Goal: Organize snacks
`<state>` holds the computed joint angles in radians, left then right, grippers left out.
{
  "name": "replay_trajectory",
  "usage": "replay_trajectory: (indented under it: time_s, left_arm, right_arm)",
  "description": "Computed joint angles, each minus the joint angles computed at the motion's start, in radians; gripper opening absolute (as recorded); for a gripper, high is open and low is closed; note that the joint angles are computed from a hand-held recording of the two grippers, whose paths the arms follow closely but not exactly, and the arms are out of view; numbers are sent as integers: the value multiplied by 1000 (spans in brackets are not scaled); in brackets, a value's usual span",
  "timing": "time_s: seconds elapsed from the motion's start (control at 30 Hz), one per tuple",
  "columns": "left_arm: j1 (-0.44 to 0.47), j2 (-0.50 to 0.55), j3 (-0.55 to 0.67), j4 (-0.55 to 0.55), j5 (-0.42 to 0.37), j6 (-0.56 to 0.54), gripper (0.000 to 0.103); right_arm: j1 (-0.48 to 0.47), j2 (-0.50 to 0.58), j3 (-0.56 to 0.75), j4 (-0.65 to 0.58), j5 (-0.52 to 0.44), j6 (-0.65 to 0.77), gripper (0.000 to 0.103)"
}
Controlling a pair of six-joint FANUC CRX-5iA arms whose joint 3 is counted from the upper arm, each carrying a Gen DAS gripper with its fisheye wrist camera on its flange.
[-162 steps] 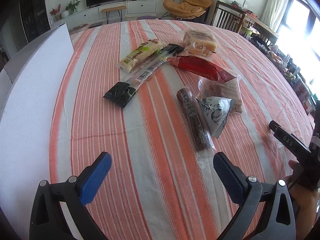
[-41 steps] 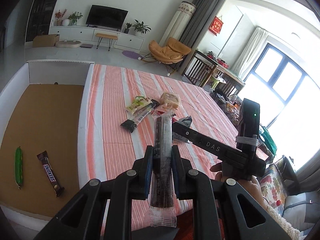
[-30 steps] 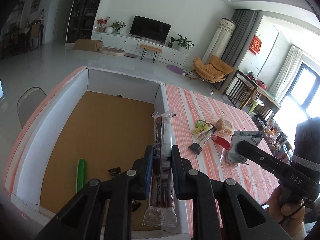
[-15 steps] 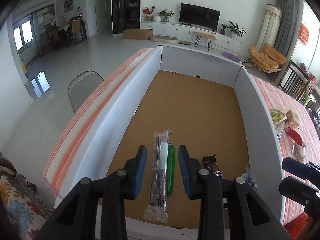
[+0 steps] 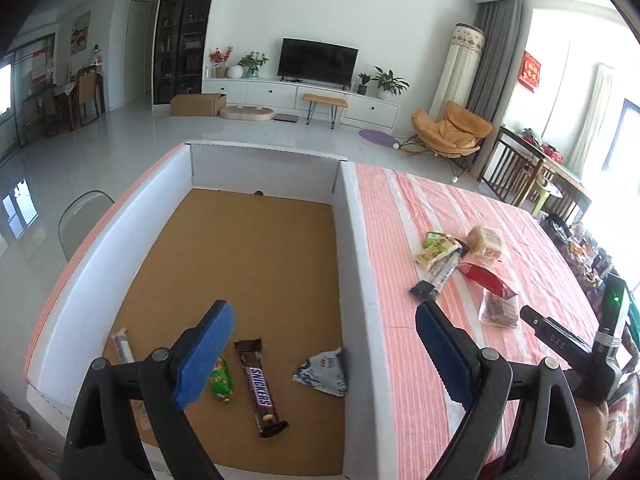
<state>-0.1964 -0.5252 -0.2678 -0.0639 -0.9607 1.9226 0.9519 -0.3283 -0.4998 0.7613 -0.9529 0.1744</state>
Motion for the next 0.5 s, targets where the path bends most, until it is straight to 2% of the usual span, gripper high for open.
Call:
replay_trajectory:
  time_s: [0.1,0.17,0.27,0.37,0.5]
  left_arm:
    - [-129,83,53,41,28,-29,92]
    - [-215,154,97,60,47,-47,93]
    - [-302,283,150,132,73,-116,101]
    - [-392,442,259,11,36,-45,101]
    - [-448,600,357,-160,-4,67,101]
  right_arm:
    - [-85,-20,-41,0,-117,-88,75]
    - [-139,-31,-59,-9,-156,-96,75]
    - [-193,-49,-85,-14,-197,-82,75]
    - [-220,-57,-118,7,-212,-125,75]
    - [-256,-72,-136,-23,-193,-130,75]
